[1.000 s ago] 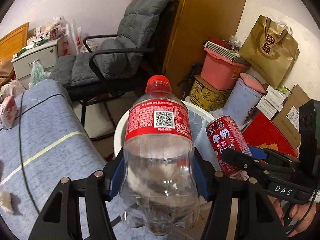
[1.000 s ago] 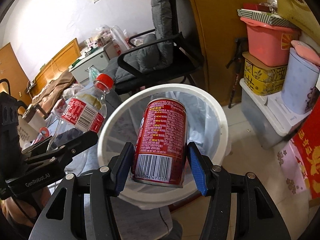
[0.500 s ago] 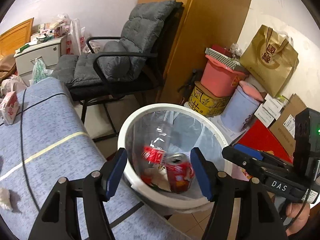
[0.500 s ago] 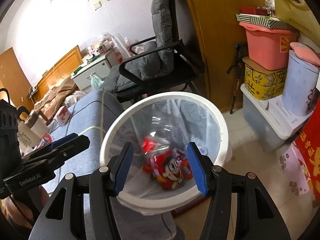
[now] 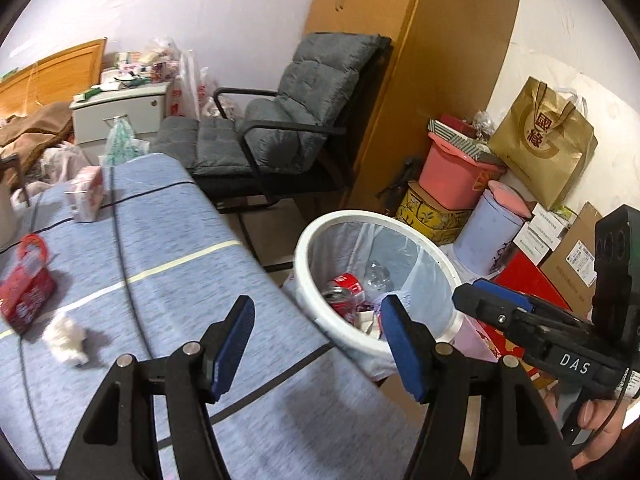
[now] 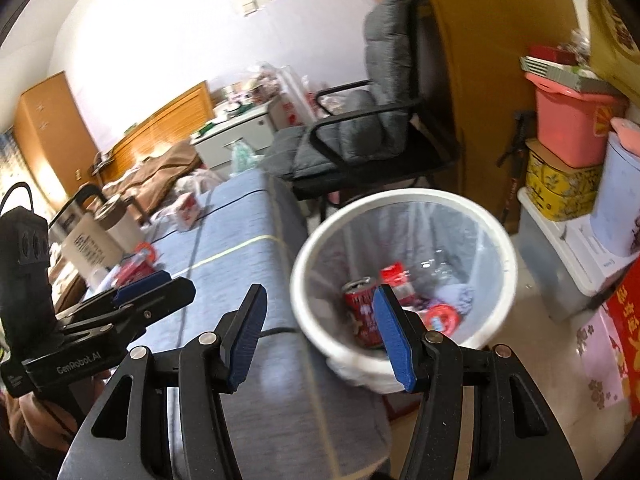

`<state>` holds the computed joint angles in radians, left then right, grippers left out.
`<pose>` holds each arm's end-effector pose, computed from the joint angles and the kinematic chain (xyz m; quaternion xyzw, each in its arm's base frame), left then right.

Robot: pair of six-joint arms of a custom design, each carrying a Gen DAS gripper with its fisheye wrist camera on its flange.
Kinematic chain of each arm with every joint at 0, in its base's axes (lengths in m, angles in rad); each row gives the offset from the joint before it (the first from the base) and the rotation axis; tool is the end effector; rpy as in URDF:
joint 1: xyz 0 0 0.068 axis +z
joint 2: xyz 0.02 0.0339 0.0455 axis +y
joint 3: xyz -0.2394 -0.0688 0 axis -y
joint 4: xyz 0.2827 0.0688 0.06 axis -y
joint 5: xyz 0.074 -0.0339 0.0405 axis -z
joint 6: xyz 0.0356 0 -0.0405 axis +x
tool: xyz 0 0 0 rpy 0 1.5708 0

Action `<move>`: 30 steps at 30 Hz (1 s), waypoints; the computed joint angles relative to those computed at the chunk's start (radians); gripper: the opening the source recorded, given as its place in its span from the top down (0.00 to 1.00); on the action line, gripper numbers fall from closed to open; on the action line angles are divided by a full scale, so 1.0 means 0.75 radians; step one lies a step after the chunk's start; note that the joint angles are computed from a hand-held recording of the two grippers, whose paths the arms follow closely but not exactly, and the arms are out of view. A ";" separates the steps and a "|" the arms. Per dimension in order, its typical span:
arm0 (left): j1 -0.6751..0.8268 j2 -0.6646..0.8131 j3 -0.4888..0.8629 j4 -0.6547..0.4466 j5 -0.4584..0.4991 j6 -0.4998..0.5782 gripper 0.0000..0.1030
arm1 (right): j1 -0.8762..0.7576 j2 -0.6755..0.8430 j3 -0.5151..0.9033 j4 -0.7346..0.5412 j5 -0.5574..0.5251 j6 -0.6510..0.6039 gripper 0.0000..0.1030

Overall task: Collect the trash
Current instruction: 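Return both tools to the table toward the red can and tissue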

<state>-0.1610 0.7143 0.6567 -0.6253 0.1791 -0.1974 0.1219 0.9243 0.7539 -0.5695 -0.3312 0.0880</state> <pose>0.2057 -0.0398 0.2452 0.0220 0.9000 -0.1557 0.4065 0.2409 0.0412 0.2432 -0.0818 0.9012 0.1917 0.3801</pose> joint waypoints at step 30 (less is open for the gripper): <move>1.541 -0.305 -0.114 -0.606 0.693 0.891 0.35 | 0.791 0.203 0.083 0.105 0.277 0.196 0.45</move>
